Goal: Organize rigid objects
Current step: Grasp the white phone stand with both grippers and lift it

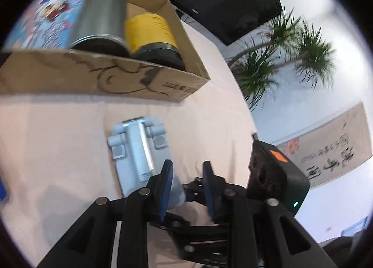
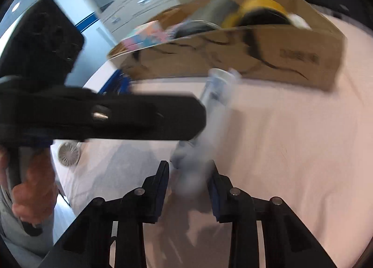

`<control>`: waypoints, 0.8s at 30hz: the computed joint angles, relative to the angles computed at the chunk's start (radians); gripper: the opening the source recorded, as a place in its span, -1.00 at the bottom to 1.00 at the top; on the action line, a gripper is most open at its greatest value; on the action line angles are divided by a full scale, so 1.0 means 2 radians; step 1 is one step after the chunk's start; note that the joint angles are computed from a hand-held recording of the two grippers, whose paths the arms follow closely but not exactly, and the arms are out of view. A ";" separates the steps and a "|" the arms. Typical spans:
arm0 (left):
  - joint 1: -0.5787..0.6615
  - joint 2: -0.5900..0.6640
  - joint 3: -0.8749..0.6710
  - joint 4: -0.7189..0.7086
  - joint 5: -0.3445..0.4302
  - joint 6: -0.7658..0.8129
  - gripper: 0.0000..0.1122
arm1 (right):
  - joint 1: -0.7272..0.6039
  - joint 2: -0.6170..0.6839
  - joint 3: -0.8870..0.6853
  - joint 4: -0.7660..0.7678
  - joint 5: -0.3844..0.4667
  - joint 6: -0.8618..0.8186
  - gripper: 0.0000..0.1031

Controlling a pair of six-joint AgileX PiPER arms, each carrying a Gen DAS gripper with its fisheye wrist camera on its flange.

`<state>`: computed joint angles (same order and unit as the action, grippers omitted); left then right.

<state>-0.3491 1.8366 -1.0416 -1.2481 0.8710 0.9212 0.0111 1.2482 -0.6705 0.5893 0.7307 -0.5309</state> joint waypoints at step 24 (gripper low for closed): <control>0.031 0.057 -0.009 0.030 0.003 -0.030 -0.13 | 0.056 -0.033 -0.013 -0.248 -0.035 0.274 0.25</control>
<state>-0.2880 1.9497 -1.0586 -1.1888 0.8777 0.8605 0.1233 1.1823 -0.6956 0.0930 0.6604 0.0180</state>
